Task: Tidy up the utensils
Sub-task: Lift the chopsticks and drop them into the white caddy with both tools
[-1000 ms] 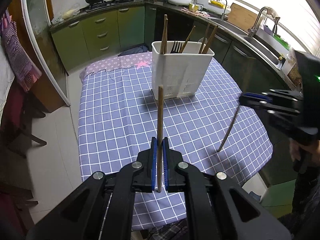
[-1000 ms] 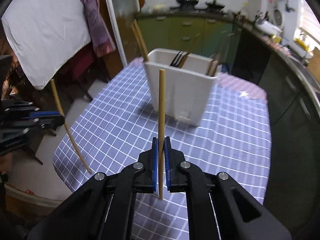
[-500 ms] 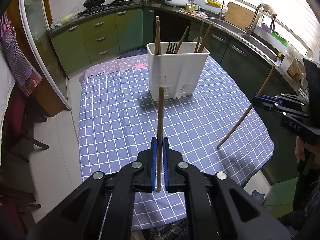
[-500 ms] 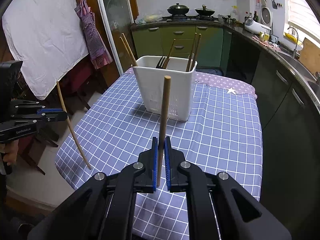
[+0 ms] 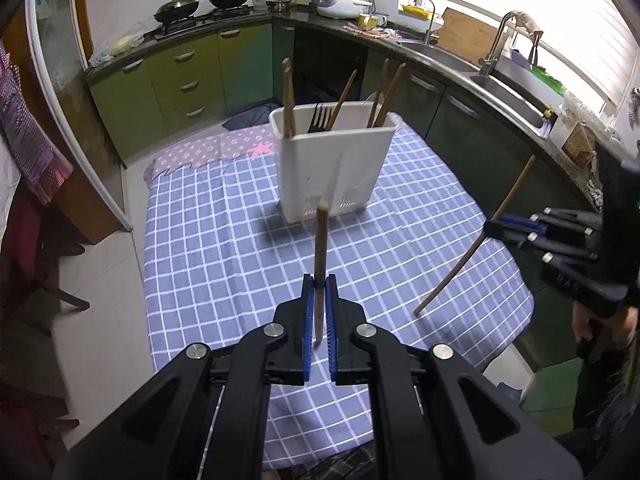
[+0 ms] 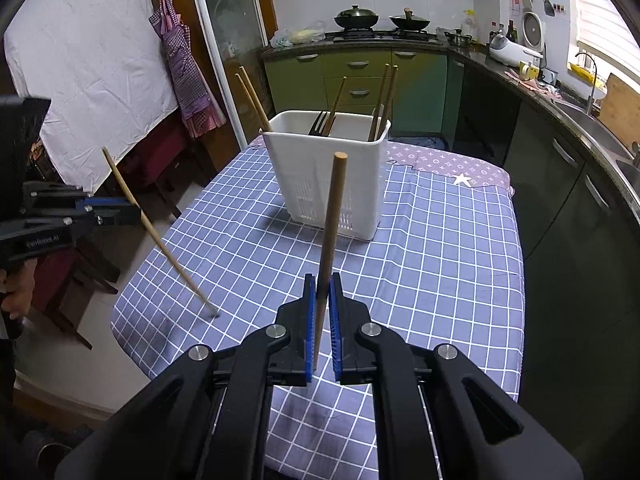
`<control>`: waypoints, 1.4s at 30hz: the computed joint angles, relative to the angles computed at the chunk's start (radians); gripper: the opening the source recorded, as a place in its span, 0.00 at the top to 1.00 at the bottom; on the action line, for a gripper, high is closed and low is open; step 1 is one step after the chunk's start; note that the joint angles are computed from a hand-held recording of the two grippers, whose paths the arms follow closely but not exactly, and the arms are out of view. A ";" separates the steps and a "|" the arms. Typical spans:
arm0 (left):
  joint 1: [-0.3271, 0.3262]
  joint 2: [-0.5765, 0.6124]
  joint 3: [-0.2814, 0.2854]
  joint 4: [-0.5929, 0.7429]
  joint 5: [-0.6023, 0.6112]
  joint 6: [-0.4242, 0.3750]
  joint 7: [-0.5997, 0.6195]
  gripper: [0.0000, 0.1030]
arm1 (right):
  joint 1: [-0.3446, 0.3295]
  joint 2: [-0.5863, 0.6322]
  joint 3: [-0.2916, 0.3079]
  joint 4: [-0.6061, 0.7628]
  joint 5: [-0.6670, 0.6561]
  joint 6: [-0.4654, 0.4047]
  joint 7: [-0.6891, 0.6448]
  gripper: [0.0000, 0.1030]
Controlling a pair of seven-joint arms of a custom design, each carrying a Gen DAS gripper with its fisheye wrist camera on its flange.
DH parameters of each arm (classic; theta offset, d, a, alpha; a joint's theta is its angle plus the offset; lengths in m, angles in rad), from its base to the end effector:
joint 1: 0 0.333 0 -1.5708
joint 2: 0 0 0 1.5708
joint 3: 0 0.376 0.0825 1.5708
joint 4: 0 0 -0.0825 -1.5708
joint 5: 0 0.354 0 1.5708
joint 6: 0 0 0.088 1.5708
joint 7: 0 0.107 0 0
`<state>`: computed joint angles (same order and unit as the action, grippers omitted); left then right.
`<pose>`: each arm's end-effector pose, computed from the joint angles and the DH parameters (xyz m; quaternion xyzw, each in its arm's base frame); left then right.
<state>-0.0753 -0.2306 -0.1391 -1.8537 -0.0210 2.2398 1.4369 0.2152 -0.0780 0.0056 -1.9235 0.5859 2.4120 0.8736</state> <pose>0.4731 -0.1152 0.7441 -0.6468 0.7001 -0.2443 0.1784 0.5340 0.1232 0.6555 -0.8218 0.4395 -0.1012 0.3483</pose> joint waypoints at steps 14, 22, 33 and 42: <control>-0.018 0.216 -0.028 0.429 0.102 -0.093 -0.069 0.94 | -0.009 0.007 -0.007 0.008 0.026 -0.023 -0.024 0.92; -0.060 0.347 -0.021 0.676 0.239 -0.097 -0.139 0.94 | -0.014 0.018 -0.004 0.014 0.044 -0.040 -0.048 0.92; -0.098 0.480 0.018 0.798 0.319 -0.127 -0.189 0.94 | -0.020 0.014 -0.003 0.011 0.048 -0.046 -0.055 0.93; -0.091 0.485 0.021 0.737 0.309 -0.154 -0.154 0.74 | -0.020 -0.001 -0.009 0.018 0.050 -0.049 -0.056 0.93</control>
